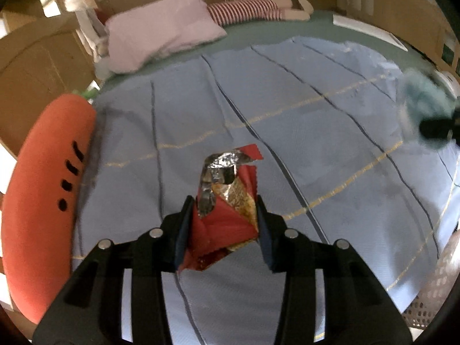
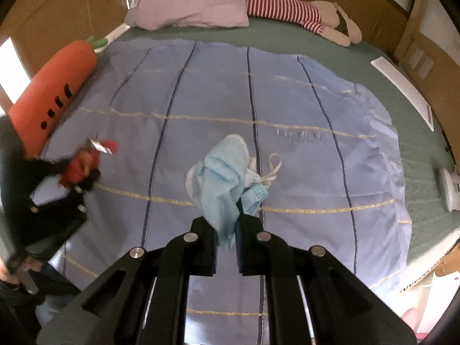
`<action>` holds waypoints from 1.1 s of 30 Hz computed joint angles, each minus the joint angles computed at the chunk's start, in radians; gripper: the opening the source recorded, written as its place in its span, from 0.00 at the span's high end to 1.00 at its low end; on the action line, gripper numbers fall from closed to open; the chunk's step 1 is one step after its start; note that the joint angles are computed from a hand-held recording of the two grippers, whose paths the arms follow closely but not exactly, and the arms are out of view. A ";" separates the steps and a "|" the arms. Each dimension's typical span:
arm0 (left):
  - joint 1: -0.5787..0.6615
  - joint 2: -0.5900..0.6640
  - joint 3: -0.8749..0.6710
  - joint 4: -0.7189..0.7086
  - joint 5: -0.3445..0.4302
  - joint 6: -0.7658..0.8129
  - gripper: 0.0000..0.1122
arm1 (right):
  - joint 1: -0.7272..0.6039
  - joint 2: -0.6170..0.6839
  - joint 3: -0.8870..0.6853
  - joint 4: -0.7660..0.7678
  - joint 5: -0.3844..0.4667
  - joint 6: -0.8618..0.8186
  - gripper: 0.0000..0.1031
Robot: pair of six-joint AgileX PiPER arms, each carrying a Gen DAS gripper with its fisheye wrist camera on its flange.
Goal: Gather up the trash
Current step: 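Carry mask and red wrapper over the trash bag and open both tools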
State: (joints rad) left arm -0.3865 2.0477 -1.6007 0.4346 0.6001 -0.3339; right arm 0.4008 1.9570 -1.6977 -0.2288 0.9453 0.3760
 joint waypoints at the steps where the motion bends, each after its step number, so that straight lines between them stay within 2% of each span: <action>1: -0.003 -0.005 0.002 0.015 -0.005 -0.023 0.63 | -0.001 0.004 0.000 0.007 0.000 -0.001 0.90; 5: 0.011 -0.046 0.033 0.042 -0.061 -0.069 0.63 | -0.004 0.011 0.008 0.021 -0.010 -0.005 0.90; 7: 0.008 -0.075 0.068 0.099 -0.097 -0.122 0.63 | 0.000 0.002 0.026 0.018 -0.025 0.001 0.90; 10: -0.008 -0.112 0.105 0.166 -0.122 -0.185 0.63 | 0.016 -0.047 0.081 -0.005 -0.054 0.026 0.90; 16: -0.031 -0.189 0.172 0.145 -0.144 -0.175 0.63 | 0.062 -0.231 0.264 -0.072 -0.115 0.085 0.90; 22: -0.143 -0.285 0.246 0.288 -0.092 -0.359 0.62 | 0.115 -0.438 0.443 -0.189 -0.128 0.208 0.90; 27: -0.251 -0.375 0.287 0.266 -0.038 -0.427 0.62 | 0.121 -0.619 0.574 -0.221 -0.111 0.275 0.90; 33: -0.431 -0.452 0.306 0.361 0.064 -0.550 0.62 | 0.144 -0.884 0.749 -0.281 -0.030 0.378 0.90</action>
State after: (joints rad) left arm -0.8173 1.5955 -1.2942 0.7957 0.6643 -0.8836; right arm 0.5443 1.0725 -0.9487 -0.5103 0.9152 0.7537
